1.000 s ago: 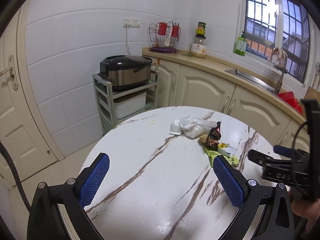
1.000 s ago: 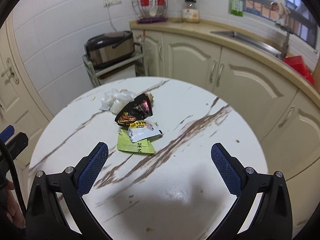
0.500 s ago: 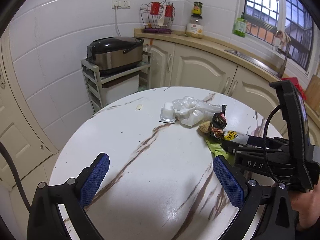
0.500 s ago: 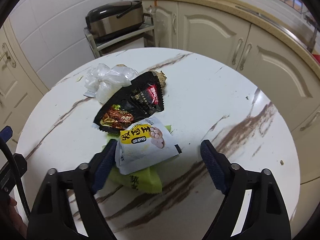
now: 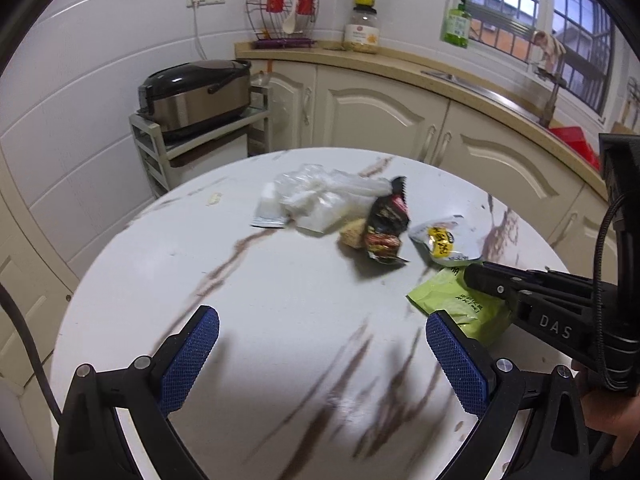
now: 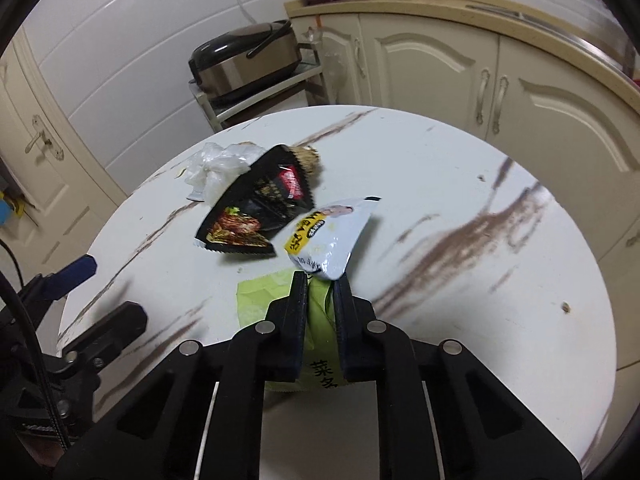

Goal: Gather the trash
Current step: 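Grasp the green bag with the right gripper while the left grasps the yellow-white pouch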

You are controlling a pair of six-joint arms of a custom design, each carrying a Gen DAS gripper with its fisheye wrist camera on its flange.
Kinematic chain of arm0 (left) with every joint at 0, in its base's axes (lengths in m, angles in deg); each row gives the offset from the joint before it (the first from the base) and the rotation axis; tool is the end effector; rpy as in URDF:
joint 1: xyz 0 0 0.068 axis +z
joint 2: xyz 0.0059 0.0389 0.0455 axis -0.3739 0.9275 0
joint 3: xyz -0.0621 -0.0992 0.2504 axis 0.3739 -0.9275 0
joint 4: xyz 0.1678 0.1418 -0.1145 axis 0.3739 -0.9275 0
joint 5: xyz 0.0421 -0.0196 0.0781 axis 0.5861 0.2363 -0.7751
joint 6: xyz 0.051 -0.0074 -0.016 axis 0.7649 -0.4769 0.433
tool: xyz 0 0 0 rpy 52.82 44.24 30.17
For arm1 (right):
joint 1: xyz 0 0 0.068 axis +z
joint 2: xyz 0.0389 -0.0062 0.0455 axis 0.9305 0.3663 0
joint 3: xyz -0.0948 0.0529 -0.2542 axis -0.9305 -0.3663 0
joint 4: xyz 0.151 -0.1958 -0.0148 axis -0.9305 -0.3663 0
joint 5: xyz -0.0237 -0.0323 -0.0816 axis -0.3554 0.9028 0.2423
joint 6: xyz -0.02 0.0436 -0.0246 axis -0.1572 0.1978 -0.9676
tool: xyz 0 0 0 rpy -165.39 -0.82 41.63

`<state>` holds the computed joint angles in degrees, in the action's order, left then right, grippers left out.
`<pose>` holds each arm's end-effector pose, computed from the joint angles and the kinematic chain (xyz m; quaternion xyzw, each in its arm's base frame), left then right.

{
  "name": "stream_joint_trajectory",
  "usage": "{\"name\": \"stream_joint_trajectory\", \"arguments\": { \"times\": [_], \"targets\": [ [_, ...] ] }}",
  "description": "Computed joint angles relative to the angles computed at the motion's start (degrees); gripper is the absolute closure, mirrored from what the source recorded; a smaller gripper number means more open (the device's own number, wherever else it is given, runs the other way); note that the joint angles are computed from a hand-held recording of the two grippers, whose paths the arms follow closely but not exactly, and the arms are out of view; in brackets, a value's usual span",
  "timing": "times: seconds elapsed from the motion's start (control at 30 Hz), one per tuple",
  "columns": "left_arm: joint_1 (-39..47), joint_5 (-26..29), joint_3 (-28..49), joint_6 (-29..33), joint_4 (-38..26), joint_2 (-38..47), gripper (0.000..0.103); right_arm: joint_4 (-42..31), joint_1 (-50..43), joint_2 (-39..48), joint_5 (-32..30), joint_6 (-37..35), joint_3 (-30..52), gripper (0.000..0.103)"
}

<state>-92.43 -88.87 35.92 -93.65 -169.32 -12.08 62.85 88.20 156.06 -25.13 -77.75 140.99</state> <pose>0.0604 -0.0989 0.3176 -0.1427 0.9203 0.0133 0.3640 0.2581 0.1058 0.2147 -0.2722 0.9024 0.2029 0.2655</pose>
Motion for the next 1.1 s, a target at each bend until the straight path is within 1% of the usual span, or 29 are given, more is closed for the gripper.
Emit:
{"name": "stream_joint_trajectory", "arguments": {
  "times": [0.1, 0.13, 0.17, 0.27, 0.3, 0.33, 0.37, 0.4, 0.43, 0.47, 0.53, 0.6, 0.67, 0.7, 0.73, 0.77, 0.83, 0.9, 1.0, 1.1],
  "targets": [
    [2.1, 1.4, -0.4, 4.3, 4.5, 1.9, 0.001, -1.8, -3.3, 0.4, -1.9, -2.9, 0.0, 0.09],
    [1.5, 1.4, -0.3, 3.6, 5.3, 3.2, 0.001, -2.2, -3.7, 0.7, -2.1, -3.6, 0.0, 0.085],
    [2.1, 1.7, -0.4, 4.6, 6.3, 3.8, 0.001, -2.1, -4.4, 0.5, -2.5, -4.1, -0.3, 0.083],
    [3.0, 2.1, -0.3, 5.6, 6.9, 4.6, 0.001, -2.9, -5.9, 1.0, -3.9, -5.1, 0.1, 0.081],
    [3.6, 2.1, -0.5, 5.6, 6.5, 4.3, 0.001, -3.1, -6.2, 1.0, -4.2, -5.1, 0.3, 0.072],
    [3.5, 1.8, -0.5, 4.8, 6.2, 4.6, 0.001, -3.5, -6.7, 1.0, -5.1, -4.8, 0.4, 0.058],
    [3.4, 1.6, -0.7, 3.8, 5.7, 4.6, 0.001, -4.0, -7.3, 0.8, -6.7, -4.7, 0.6, 0.054],
    [3.9, 1.5, -1.2, 3.5, 5.3, 3.9, 0.001, -4.4, -7.7, 0.4, -8.0, -4.6, 0.5, 0.051],
    [4.3, 1.5, -1.7, 3.3, 5.0, 3.2, 0.001, -4.9, -7.6, -0.1, -8.9, -4.6, 0.3, 0.051],
    [4.5, 1.5, -2.2, 2.9, 4.6, 2.7, 0.001, -5.2, -7.2, -0.5, -8.8, -4.7, 0.0, 0.051],
    [5.7, 1.9, -3.4, 3.2, 4.4, 1.2, 0.001, -4.6, -4.8, -1.7, -7.0, -4.5, -1.5, 0.047],
    [6.7, 2.1, -4.2, 3.4, 4.3, 0.0, 0.001, -2.2, -0.6, -3.5, -1.5, -3.8, -3.7, 0.047],
    [7.6, 2.1, -4.6, 4.7, 4.8, -1.0, 0.001, -1.6, 2.0, -4.6, 1.9, -3.3, -4.5, 0.05],
    [7.9, 1.9, -4.5, 5.3, 5.1, -0.9, 0.001, -1.3, 2.8, -4.9, 2.9, -3.3, -4.8, 0.058],
    [8.6, 1.8, -4.3, 6.5, 5.2, -1.3, 0.001, -0.8, 3.7, -5.5, 4.7, -3.3, -5.3, 0.062],
    [9.2, 1.7, -4.2, 7.7, 5.7, -1.6, 0.001, -0.4, 4.2, -6.0, 6.0, -3.6, -5.8, 0.063],
    [11.2, 1.9, -4.1, 11.2, 8.2, -1.8, 0.001, -0.7, 2.7, -6.9, 4.2, -3.4, -6.4, 0.071],
    [14.4, 2.6, -4.0, 16.3, 11.7, -1.5, 0.001, -1.4, 1.0, -7.5, 2.4, -3.9, -6.7, 0.075],
    [20.3, 4.5, -4.0, 24.9, 17.6, -1.1, 0.001, -2.6, -1.8, -8.2, 0.6, -5.0, -6.9, 0.077],
    [24.6, 7.1, -4.7, 30.5, 22.5, -0.3, 0.001, -3.3, -5.0, -8.1, -1.4, -6.2, -6.8, 0.077]
  ]
}}
